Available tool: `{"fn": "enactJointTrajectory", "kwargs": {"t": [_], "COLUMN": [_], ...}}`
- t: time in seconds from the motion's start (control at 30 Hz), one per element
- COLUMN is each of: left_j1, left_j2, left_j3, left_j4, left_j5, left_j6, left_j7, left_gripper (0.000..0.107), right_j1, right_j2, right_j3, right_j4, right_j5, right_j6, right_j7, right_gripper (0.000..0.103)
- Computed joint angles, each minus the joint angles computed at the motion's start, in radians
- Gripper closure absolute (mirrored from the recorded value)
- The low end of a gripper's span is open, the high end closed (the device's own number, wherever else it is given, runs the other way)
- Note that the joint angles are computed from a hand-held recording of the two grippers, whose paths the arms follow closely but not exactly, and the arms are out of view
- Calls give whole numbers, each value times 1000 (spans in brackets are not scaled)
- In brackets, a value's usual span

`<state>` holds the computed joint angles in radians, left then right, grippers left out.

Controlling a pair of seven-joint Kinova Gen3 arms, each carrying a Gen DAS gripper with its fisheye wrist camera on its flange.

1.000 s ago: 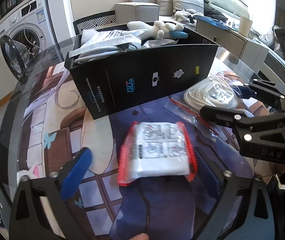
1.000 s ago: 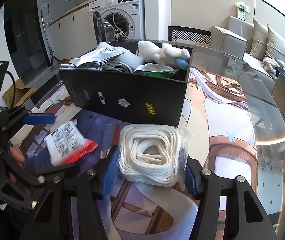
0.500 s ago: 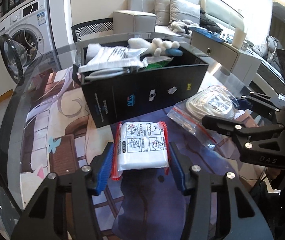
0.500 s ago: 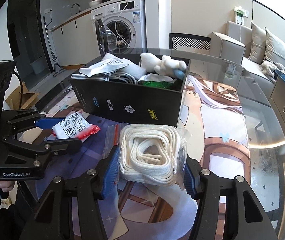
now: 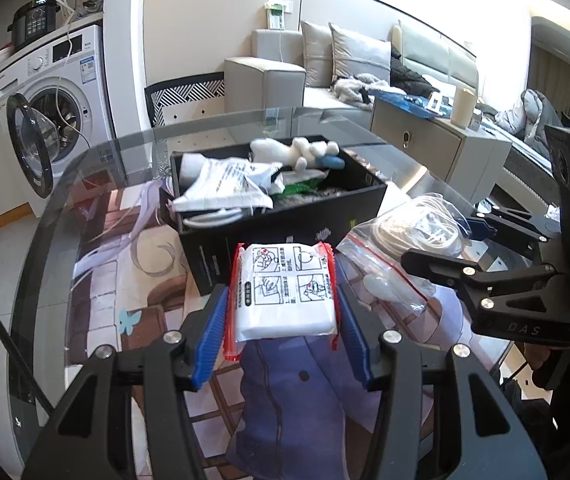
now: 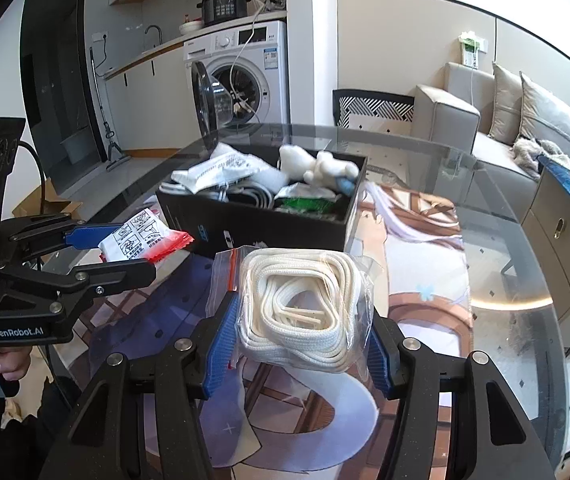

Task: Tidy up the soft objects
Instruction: 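Carry the packet and rope coil over the box and lower them in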

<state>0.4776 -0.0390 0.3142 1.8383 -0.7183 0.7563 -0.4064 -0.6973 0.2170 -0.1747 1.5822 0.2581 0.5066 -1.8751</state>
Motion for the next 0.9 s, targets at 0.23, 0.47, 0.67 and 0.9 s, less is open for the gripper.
{"fn": "enactJointTrajectory", "kwargs": {"t": [0.23,0.47,0.67,0.9], "left_j1": [-5,-12,-25,-39], "left_j2": [-2,7,25,44], "left_j3": [1,-8,-36,-67], "left_j4": [-28,-63,-85,-94], "left_j5": [-30,-58,-58,-58], "left_j6": [22,35,7,-23], "left_j7": [25,35,38,53], "left_gripper": [55,55,55,55], "right_j1": [-14,-34,-78,-122], "right_j2": [-18,-10,37,123], "right_j3": [18,44,71,93], "right_j4": [-4,-24,-90,-217], "right_j5": [47,115,188,244], "right_j6": [-32,-63,-37,56], "right_j7": [-57,-133,-184,-181], "right_gripper": [46,46,46,46]}}
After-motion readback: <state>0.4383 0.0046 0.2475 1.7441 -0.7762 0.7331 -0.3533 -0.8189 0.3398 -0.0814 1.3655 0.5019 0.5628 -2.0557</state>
